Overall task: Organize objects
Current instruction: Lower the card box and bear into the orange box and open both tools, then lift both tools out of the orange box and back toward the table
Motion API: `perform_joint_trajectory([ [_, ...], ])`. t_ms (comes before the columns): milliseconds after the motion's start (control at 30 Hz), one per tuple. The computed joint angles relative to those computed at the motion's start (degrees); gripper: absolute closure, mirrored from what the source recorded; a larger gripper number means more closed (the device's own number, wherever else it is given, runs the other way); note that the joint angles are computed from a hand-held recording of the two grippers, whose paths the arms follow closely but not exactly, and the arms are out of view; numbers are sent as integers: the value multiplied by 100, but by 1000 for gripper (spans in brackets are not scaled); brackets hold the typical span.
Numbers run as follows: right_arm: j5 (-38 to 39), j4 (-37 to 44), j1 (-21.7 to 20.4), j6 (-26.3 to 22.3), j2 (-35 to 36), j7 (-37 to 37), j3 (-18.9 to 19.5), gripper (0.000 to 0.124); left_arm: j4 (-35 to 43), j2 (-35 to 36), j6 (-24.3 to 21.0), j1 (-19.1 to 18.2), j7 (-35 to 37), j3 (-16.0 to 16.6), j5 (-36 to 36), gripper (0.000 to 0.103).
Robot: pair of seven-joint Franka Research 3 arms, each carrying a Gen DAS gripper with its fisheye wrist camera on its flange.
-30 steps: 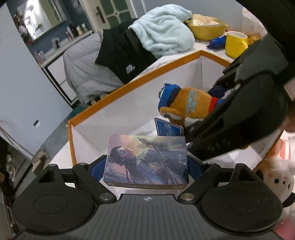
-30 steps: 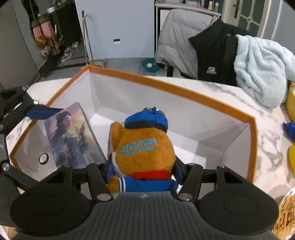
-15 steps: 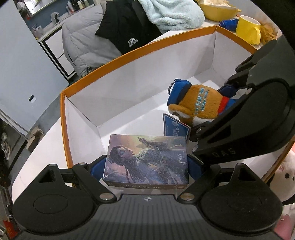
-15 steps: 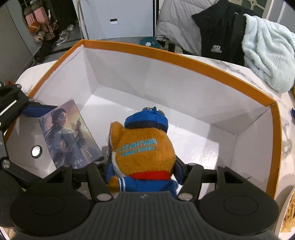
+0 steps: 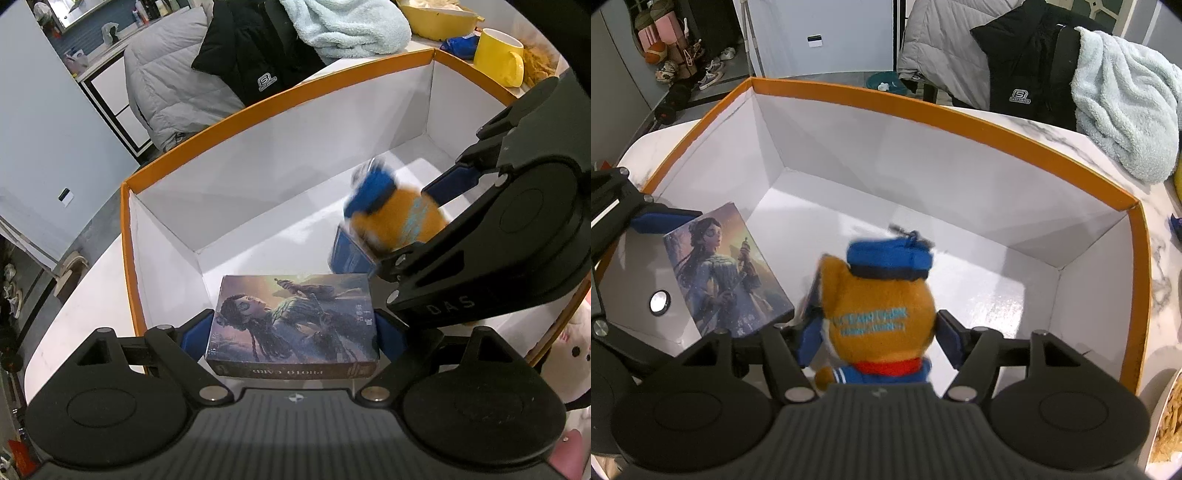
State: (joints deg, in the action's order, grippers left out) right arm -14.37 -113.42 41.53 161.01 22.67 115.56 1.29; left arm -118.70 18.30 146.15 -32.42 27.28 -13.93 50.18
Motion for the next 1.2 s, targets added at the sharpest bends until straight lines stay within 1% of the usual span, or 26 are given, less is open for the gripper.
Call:
perform_joint_trajectory([
  [267, -257, -116, 116, 125, -103, 203, -129, 54, 40, 8, -119, -53, -161, 15, 53, 0],
  [367, -334, -168, 117, 150, -170, 248, -134, 52, -43, -59, -27, -30, -267, 10, 82, 0],
  [467, -373, -227, 91, 184, -242, 275, -114, 52, -168, -152, 216, 59, -323, -11, 0, 0],
  [533, -521, -289, 160, 271, -300, 453, -201, 52, -249, -219, 342, 87, -381, -9, -1, 0],
  [633, -645, -330, 167, 293, -373, 598, -217, 52, -290, -311, 336, 36, -576, 19, 246, 0],
  [733, -758, -375, 148, 304, -446, 693, -207, 52, -331, -404, 397, 61, -739, 5, 367, 0],
  [967, -1027, -558, 91, 300, -716, 913, -127, 52, -448, -664, 195, 77, -744, -141, 385, 0],
  [1133, -1358, -798, 17, 268, -1098, 1160, 5, 52, -632, -1063, -73, 75, -774, -304, 324, 0],
  [1200, -1528, -917, -43, 271, -1297, 1292, 90, 52, -698, -1264, -252, 66, -735, -400, 260, 0],
])
